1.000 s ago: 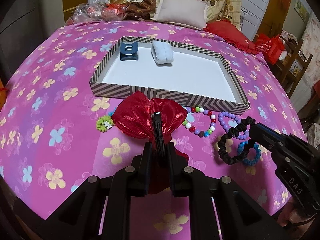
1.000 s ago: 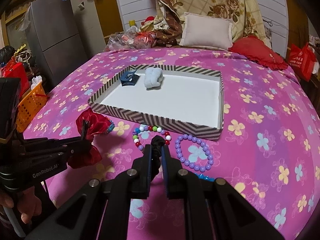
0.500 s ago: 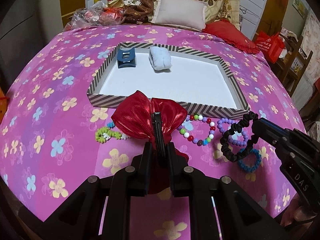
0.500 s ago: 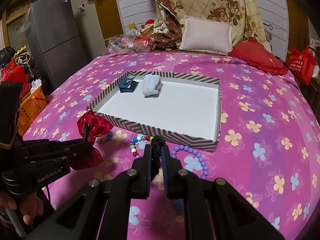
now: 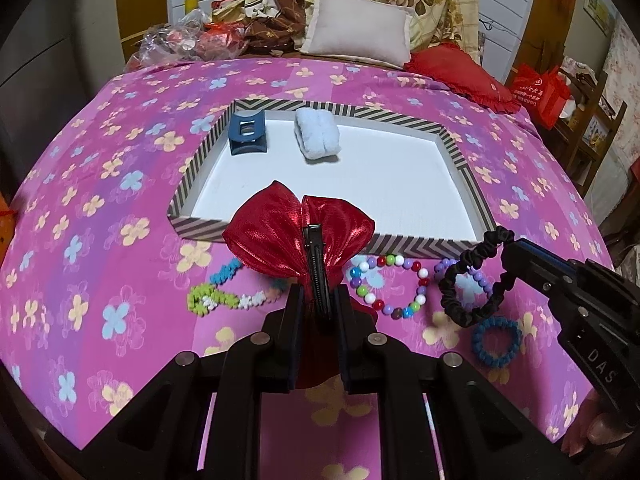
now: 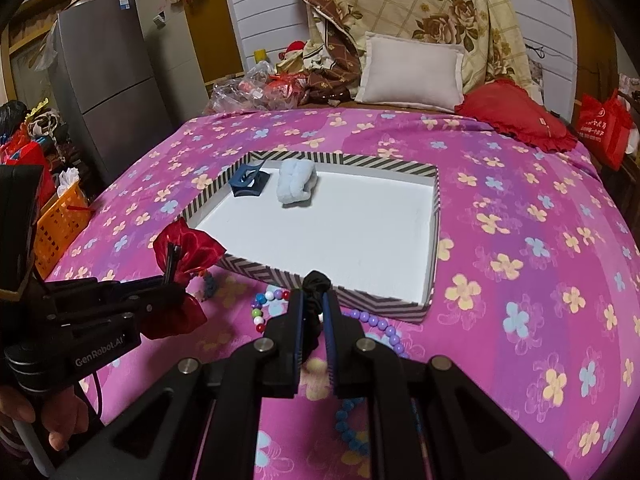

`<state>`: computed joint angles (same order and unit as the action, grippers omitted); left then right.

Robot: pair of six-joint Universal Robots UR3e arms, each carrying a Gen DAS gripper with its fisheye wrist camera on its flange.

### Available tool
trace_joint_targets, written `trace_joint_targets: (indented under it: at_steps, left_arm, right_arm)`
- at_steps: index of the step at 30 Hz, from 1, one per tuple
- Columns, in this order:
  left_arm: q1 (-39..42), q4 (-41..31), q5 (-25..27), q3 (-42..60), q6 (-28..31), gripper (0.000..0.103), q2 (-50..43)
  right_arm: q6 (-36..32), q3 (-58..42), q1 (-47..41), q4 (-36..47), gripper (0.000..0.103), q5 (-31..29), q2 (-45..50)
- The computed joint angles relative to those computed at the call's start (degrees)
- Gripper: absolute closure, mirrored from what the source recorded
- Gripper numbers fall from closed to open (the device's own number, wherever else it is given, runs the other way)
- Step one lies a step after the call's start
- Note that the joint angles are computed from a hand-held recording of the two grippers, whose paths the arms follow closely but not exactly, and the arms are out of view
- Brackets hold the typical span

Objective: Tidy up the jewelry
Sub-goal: 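Carry the red bow and black scrunchie with both grippers over the striped box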

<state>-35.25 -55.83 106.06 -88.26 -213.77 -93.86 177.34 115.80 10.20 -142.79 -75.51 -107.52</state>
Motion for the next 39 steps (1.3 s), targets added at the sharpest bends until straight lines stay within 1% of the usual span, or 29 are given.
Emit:
trace_joint_targets:
  at_steps: [7, 12, 20, 23, 27, 33, 39]
  left_arm:
    - [2.98, -0.53, -2.64, 3.99, 2.20, 0.091, -2.71]
    - [3.62, -1.53, -2.74, 8.37, 3.42, 0.091, -5.67]
    - [4.95, -2.81, -4.38, 15.11, 5.18, 0.091, -10.97]
    - [5.24, -3.39, -4.57, 18.14, 5.93, 0.091, -13.33]
    - [6.61, -4.50, -6.16, 22.51, 6.82, 0.091, -16.59]
    - [7.72, -6.74, -5.64, 30.02, 7.73, 0.091, -22.29]
    - [8.86, -9.06, -6.79, 37.66, 8.78, 0.091, -28.17]
  right_arm:
    - [-0.97, -4.57, -2.07, 0.50, 0.093, 1.53, 4.15]
    - [-1.57, -8.38, -3.90, 1.26, 0.093, 3.83, 7.95]
    - [-1.93, -12.71, -4.07, 0.66, 0.093, 3.26, 13.79]
    - [-1.82, -14.45, -4.61, 0.63, 0.093, 3.55, 15.75]
    - [-2.17, -17.74, -5.35, 1.21, 0.093, 4.23, 19.12]
    - [-2.36, -24.10, -6.31, 2.47, 0.093, 5.35, 25.51]
    - [-3.17, -30.41, -6.60, 4.55, 0.093, 6.01, 31.69]
